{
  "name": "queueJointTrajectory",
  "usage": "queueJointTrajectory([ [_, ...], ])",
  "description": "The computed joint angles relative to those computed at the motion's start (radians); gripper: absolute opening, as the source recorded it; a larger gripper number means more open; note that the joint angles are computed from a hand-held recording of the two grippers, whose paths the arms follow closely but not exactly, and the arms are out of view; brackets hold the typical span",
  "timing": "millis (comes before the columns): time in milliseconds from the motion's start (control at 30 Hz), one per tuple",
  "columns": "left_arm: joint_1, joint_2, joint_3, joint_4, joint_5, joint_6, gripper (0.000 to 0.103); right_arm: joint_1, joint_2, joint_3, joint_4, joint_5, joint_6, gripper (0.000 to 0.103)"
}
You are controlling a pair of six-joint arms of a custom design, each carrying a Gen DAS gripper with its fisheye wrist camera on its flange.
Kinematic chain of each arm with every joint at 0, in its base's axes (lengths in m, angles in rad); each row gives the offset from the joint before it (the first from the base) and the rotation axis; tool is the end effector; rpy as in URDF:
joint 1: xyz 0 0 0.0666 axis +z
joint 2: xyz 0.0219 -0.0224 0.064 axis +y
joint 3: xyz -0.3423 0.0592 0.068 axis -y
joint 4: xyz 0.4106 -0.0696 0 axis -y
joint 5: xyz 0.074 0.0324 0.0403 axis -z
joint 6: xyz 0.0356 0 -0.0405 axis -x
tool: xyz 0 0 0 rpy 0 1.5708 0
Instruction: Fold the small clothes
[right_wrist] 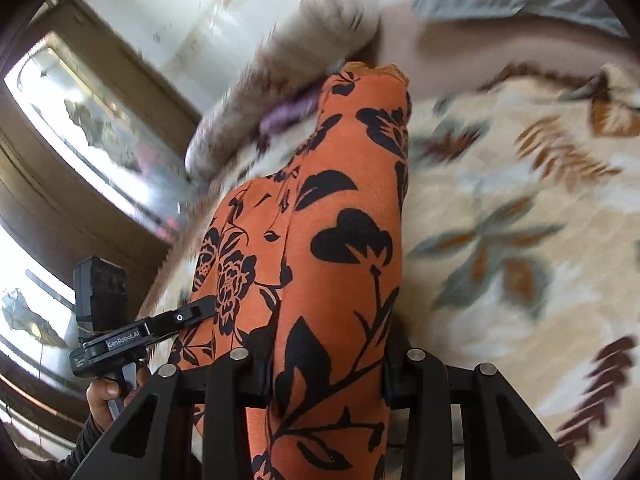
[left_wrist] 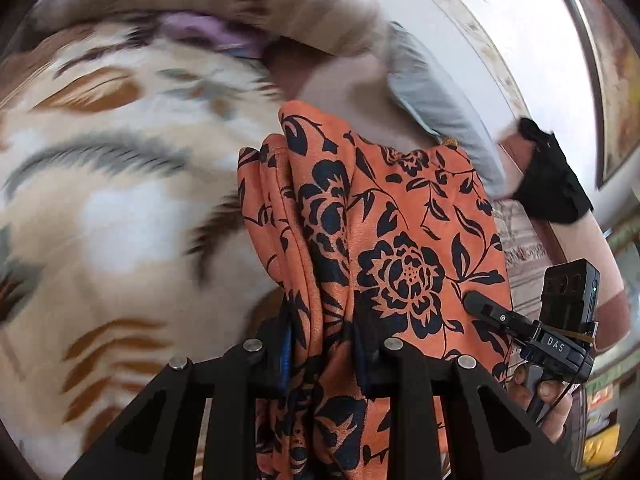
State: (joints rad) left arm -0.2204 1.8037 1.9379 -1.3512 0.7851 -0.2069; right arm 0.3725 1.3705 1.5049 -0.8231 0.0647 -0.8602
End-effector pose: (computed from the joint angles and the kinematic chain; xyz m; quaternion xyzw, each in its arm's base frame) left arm 0.5879 -0.1579 0.4098 0.2586 0.8746 -0.3777 0.1600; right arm 0.4777 0.1837 0.4648 0.2316 0.8738 0.2228 0.3651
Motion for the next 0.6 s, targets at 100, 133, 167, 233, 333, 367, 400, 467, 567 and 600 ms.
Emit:
queueJointTrajectory([
  [100, -0.059, 0.015, -0.005, 0.001, -0.045, -0.002, 0.028, -0.056, -0.088, -0.119, 0.027, -0.009, -0.052, 0.040],
  [133, -0.076, 0.025, -0.007, -0.012, -0.077, -0.009, 0.031, -0.069, -0.105, -0.152, 0.030, -0.013, -0.071, 0.042],
  [167, -0.096, 0.037, -0.012, -0.019, -0.131, -0.011, 0.032, -0.089, -0.128, -0.204, 0.033, -0.035, -0.105, 0.045],
  [233, -0.126, 0.056, -0.025, -0.027, -0.247, -0.008, 0.033, -0.122, -0.161, -0.300, 0.014, -0.042, -0.213, 0.050],
  [333, -0.104, 0.012, -0.085, 0.009, -0.269, -0.015, 0.050, -0.130, -0.234, -0.409, 0.066, -0.017, -0.305, 0.068],
  [367, -0.093, -0.013, -0.107, 0.029, -0.277, -0.032, 0.050, -0.127, -0.252, -0.419, 0.075, 0.003, -0.310, 0.068],
  [400, -0.076, -0.045, -0.133, 0.047, -0.286, -0.061, 0.050, -0.117, -0.274, -0.421, 0.068, 0.057, -0.300, 0.068],
  [467, -0.038, -0.097, -0.176, 0.083, -0.274, -0.124, 0.050, -0.095, -0.302, -0.405, 0.064, 0.146, -0.282, 0.068],
  [567, 0.006, -0.157, -0.235, 0.073, -0.245, -0.241, 0.050, -0.063, -0.300, -0.374, 0.150, 0.138, -0.253, 0.068],
  [600, 0.008, -0.178, -0.273, 0.082, -0.264, -0.262, 0.050, -0.050, -0.287, -0.363, 0.179, 0.114, -0.233, 0.069],
])
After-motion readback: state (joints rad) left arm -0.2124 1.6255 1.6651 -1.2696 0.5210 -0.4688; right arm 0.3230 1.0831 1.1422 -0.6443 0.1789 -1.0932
